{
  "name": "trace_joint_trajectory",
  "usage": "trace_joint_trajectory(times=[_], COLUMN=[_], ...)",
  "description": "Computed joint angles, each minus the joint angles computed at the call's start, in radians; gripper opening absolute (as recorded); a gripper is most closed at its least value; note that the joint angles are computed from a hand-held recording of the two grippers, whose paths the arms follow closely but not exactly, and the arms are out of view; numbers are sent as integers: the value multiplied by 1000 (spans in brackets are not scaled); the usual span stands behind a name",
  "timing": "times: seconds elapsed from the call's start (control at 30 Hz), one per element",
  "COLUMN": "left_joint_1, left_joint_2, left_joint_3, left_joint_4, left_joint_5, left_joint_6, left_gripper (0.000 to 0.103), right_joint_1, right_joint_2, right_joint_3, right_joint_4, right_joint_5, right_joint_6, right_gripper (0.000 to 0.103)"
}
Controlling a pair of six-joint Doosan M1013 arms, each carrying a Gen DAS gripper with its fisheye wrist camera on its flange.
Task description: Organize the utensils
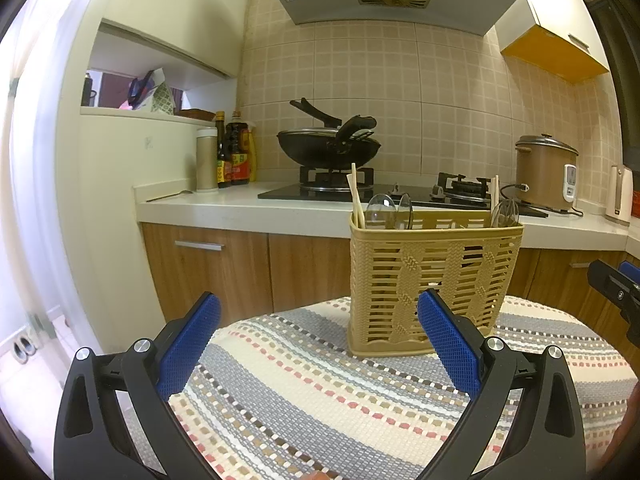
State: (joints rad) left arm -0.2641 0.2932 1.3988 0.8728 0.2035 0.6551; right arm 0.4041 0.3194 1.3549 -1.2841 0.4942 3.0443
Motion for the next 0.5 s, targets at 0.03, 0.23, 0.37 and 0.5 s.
trace_joint_trajectory(times=[0.03,0.23,0.37,0.5], left_joint_1=[0,-1,-1,-2], left_joint_2=[0,0,0,0], left_joint_3=[0,0,0,1], left_joint_4=[2,-2,-5,3], left_joint_5=[1,2,2,2], left_joint_6=[0,7,11,4], left_gripper=[95,95,95,95], right_joint_1=[0,0,0,1], right_joint_2=[-1,0,0,1], right_joint_3=[0,0,-1,-1], right_joint_4=[0,2,6,5], right_joint_5=[-1,-2,-2,-1], right_joint_6=[0,-5,-8,-9], right_gripper=[86,86,86,86])
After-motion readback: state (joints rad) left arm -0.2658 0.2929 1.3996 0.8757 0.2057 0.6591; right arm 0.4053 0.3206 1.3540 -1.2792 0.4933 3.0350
